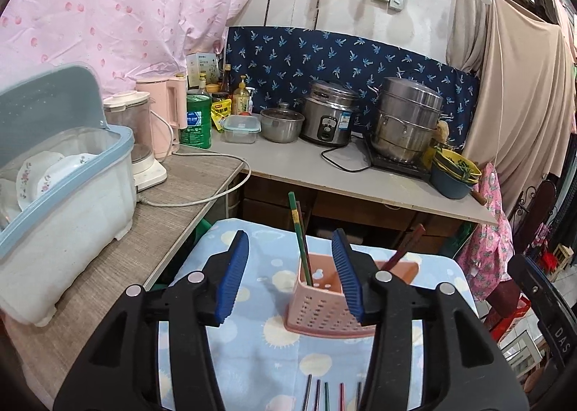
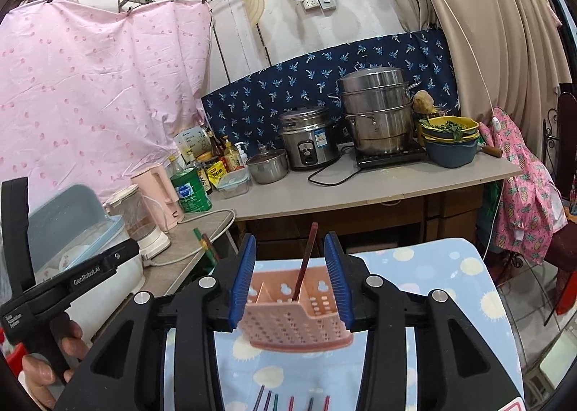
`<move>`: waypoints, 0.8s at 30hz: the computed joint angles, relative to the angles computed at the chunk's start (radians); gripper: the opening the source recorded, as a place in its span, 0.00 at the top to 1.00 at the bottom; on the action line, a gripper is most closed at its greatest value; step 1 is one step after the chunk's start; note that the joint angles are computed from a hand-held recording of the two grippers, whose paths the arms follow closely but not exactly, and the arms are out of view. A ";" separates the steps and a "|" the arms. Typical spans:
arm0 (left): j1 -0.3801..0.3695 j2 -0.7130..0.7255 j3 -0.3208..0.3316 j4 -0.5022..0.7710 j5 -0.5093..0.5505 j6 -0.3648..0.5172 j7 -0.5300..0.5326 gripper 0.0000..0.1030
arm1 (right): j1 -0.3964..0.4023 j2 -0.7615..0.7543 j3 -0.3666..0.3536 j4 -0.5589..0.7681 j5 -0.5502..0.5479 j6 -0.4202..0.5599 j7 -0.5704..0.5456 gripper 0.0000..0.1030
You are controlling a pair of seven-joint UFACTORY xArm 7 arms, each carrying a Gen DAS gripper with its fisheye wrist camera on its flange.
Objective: Organize utensils
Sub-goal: 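Withdraw both tools from the pink holder back over the chopsticks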
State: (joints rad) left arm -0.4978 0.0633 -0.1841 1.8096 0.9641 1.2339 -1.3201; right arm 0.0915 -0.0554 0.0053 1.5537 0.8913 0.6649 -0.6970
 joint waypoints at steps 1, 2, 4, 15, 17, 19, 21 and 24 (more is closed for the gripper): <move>-0.008 -0.006 -0.006 -0.006 0.010 0.016 -0.006 0.54 | -0.001 -0.023 -0.002 -0.027 0.006 0.002 -0.014 0.61; -0.019 -0.009 -0.015 -0.008 0.022 0.044 -0.011 0.53 | 0.000 -0.051 -0.007 -0.060 0.011 0.003 -0.027 0.61; -0.038 -0.017 -0.030 -0.018 0.045 0.088 -0.020 0.52 | 0.007 -0.097 -0.022 -0.113 0.014 0.008 -0.046 0.60; -0.099 -0.061 -0.106 -0.105 0.039 0.254 -0.062 0.52 | 0.077 -0.311 -0.112 -0.372 -0.036 0.026 -0.103 0.60; -0.104 -0.076 -0.115 -0.132 0.029 0.261 -0.075 0.52 | 0.086 -0.336 -0.128 -0.403 -0.049 0.039 -0.100 0.60; -0.104 -0.092 -0.125 -0.159 0.011 0.261 -0.086 0.52 | 0.091 -0.358 -0.141 -0.432 -0.065 0.051 -0.094 0.60; -0.102 -0.103 -0.136 -0.182 -0.008 0.262 -0.099 0.52 | 0.093 -0.381 -0.149 -0.464 -0.083 0.059 -0.087 0.60; -0.096 -0.128 -0.149 -0.225 -0.042 0.261 -0.126 0.52 | 0.095 -0.415 -0.155 -0.515 -0.114 0.064 -0.080 0.60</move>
